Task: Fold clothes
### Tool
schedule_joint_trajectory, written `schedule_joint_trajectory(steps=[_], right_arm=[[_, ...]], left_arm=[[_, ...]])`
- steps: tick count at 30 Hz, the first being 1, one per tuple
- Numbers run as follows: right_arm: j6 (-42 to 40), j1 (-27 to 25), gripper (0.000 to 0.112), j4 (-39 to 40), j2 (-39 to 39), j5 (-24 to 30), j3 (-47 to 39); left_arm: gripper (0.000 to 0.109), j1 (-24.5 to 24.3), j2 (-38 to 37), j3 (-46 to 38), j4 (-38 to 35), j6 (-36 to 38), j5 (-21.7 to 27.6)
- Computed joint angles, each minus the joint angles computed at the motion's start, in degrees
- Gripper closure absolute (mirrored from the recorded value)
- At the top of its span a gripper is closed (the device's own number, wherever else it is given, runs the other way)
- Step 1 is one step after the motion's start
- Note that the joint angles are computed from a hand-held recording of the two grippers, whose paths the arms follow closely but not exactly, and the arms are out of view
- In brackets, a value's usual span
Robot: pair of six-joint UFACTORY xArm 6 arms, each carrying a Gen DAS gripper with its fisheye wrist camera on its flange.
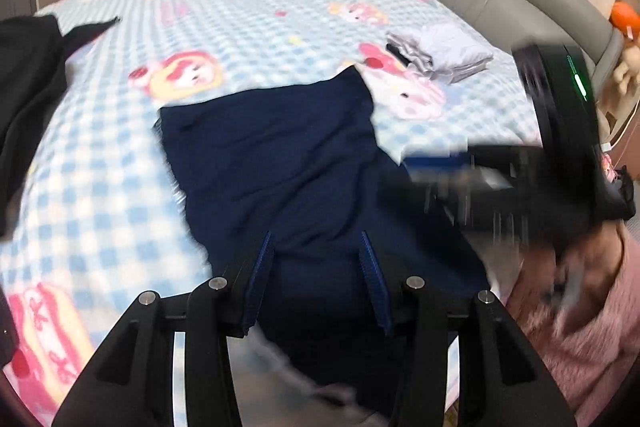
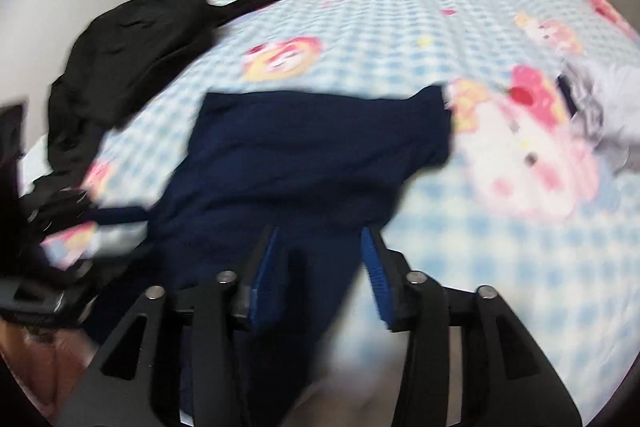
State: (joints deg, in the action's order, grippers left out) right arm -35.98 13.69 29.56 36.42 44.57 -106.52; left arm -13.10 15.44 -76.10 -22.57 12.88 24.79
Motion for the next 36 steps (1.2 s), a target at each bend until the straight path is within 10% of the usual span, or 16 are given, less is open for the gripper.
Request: schedule_joint_trajectory(steps=[5,9,14,22,30,36], right_arm=[[3.80,2.80,0.065,-13.19,-2.14,-5.47,6.95],[3.83,1.77,0.064,-11.87,-3.50,-7.08,8.46],[-5.29,1.96,0.062,-0.78,-8.63,-8.00,14.19],[-2.08,2.35,0.062,-4.50,-12.94,-9.23,21.07],[1.62,0.22,0.058,-6.92,-14.17,-7.73,22.43],[-1.73,-1.25,0.058,1.86,-13.73,-5.18,18.36]], left_arm=[[0.060,-0.93,3.54,-3.10,17.94,-10.85,7.01],[0.059,-0.45,-0.63,2.11,26.94,-19.81,1.50],[0.059,-0.91,-3.98,6.97,26.69,-26.21,-1.86],[0.058,-1.78,-10.51,16.16,28.89,-39.97,-6.24],[0.052,-2.51,-10.38,17.70,26.80,-41.31,-5.25],[0.052,-1.16,-12.01,20.83,22.76,-39.37,-13.22]])
